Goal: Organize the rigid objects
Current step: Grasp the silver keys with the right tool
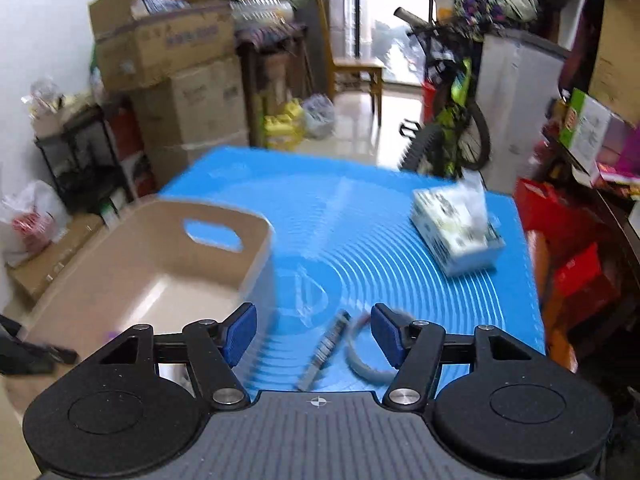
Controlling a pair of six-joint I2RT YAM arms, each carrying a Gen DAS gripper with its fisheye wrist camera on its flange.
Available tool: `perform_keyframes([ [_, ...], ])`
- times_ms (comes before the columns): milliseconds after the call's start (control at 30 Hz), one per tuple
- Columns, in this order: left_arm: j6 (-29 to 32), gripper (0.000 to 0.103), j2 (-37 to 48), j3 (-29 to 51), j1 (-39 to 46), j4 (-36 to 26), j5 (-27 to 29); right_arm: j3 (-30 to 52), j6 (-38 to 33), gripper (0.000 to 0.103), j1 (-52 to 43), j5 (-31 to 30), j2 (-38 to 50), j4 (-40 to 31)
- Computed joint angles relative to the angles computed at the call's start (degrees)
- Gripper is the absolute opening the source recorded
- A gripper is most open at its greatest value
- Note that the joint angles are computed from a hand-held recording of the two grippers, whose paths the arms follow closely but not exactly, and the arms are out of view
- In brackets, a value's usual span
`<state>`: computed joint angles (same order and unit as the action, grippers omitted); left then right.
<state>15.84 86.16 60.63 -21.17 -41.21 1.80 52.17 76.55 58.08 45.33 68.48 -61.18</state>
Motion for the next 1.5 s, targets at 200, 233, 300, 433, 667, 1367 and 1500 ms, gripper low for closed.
perform_keyframes([
  [200,-0.08,0.01,-0.05,-0.04,-0.12,0.04,-0.25,-8.13,-1.67,0.07,-4.02,-7.83,0.31,7.14],
  [233,-0.08,0.01,-0.05,-0.04,-0.12,0.04,-0.25,-8.91,-1.67,0.07,-4.48,-8.95,1.22,8.57],
  [300,0.0,0.01,-0.05,-0.03,-0.07,-0.01,-0.2,-10.55,-0.89,0.07,-4.67,-10.75,2.42,10.72],
  [433,-0.14,0.01,-0.07,-0.07,-0.18,0.07,-0.32,-12.58,-0.44,0.07,-3.63,-12.94,3.71,13.77],
  [667,-0.18,0.01,-0.05,-0.03,-0.18,0.03,-0.26,-12.02,-6.15,0.07,-0.6,-16.22,9.13,17.71],
  [1367,0.1,0.01,-0.22,-0.02,0.06,-0.07,-0.27,-1.81,-6.04,0.058,6.87,-7.55,26.96,10.32],
  [1500,0.04,0.01,-0.19,-0.02,0.04,-0.07,-0.23,-2.77,-5.69,0.051,6.36,-8.09,26.02,10.29],
])
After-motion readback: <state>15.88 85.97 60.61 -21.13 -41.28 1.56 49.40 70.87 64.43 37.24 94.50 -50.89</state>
